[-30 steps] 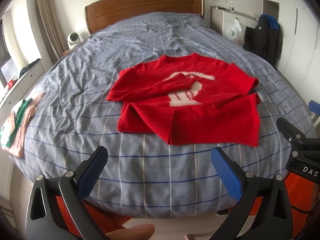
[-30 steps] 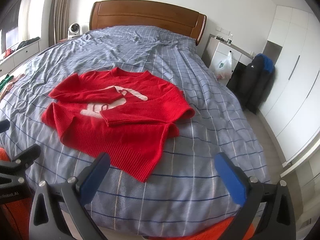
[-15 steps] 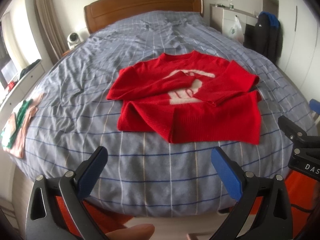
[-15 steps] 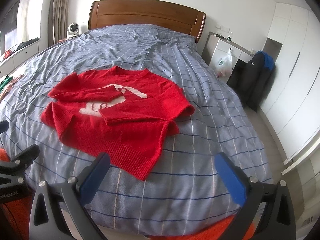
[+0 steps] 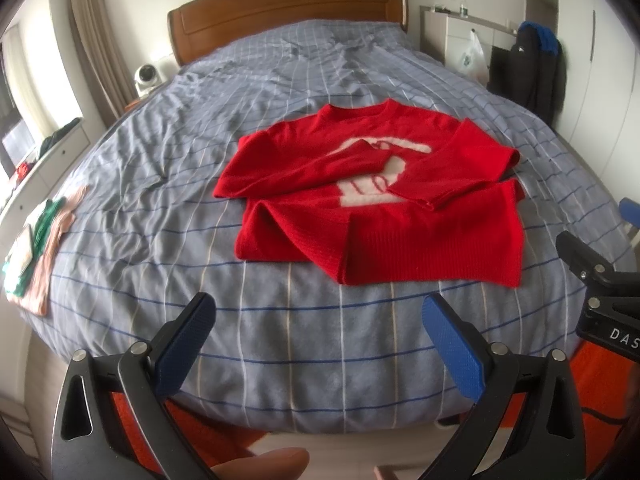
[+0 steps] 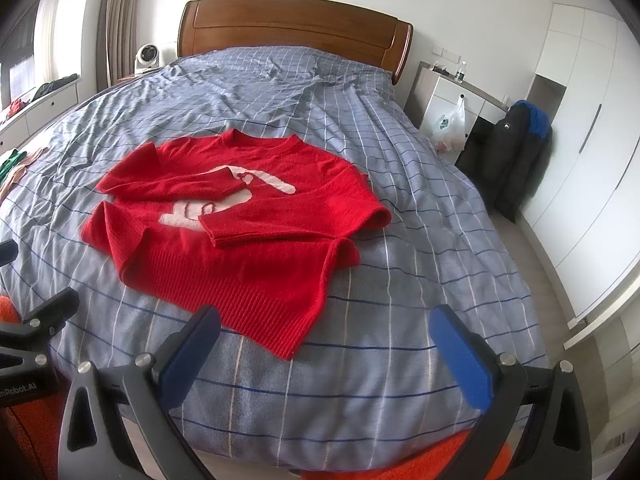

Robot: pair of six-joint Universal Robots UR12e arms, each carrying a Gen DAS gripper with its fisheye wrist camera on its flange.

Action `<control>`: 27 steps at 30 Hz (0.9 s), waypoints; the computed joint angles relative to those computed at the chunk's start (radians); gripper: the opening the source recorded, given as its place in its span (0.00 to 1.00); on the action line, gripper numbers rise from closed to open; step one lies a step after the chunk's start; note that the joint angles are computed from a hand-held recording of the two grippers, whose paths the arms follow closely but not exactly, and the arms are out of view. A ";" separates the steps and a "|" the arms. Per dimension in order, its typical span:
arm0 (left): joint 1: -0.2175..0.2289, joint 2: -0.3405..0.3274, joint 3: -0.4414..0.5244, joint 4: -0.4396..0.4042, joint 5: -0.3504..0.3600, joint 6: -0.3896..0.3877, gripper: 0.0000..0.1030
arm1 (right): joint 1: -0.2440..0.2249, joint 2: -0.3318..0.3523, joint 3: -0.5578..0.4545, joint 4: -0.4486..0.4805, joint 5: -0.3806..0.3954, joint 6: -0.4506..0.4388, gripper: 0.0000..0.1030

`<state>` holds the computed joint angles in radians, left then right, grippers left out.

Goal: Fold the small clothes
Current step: 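Grasp the sweater hem with both tools, pull it straight, release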

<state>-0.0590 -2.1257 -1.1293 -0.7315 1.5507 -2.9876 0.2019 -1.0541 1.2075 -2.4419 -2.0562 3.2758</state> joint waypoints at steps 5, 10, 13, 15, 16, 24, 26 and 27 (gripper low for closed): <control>0.002 -0.002 0.005 -0.006 -0.001 0.007 1.00 | 0.000 0.001 0.000 -0.004 0.000 -0.003 1.00; 0.049 -0.020 0.023 -0.045 -0.049 -0.066 1.00 | -0.024 -0.017 0.045 -0.090 0.004 -0.005 1.00; 0.089 -0.047 0.054 -0.122 -0.123 -0.145 0.99 | -0.066 -0.040 0.103 -0.133 0.071 0.056 1.00; 0.103 -0.067 0.077 -0.165 -0.192 -0.166 0.99 | -0.101 -0.052 0.141 -0.140 0.197 0.107 1.00; 0.107 -0.080 0.094 -0.188 -0.231 -0.167 0.99 | -0.119 -0.054 0.156 -0.138 0.288 0.137 1.00; 0.031 -0.211 0.270 -0.232 -0.113 -0.013 0.37 | -0.190 0.042 0.128 -0.212 0.763 0.289 0.80; 0.042 -0.208 0.276 -0.272 -0.163 -0.034 0.07 | -0.184 0.061 0.092 -0.171 0.751 0.250 0.44; 0.057 -0.183 0.237 -0.248 -0.212 -0.045 0.06 | -0.182 0.060 0.085 -0.154 0.744 0.245 0.08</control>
<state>-0.0021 -2.3083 -0.8919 -0.9799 1.3389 -3.0325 0.0194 -0.9940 1.2930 -2.5960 -1.3126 3.5211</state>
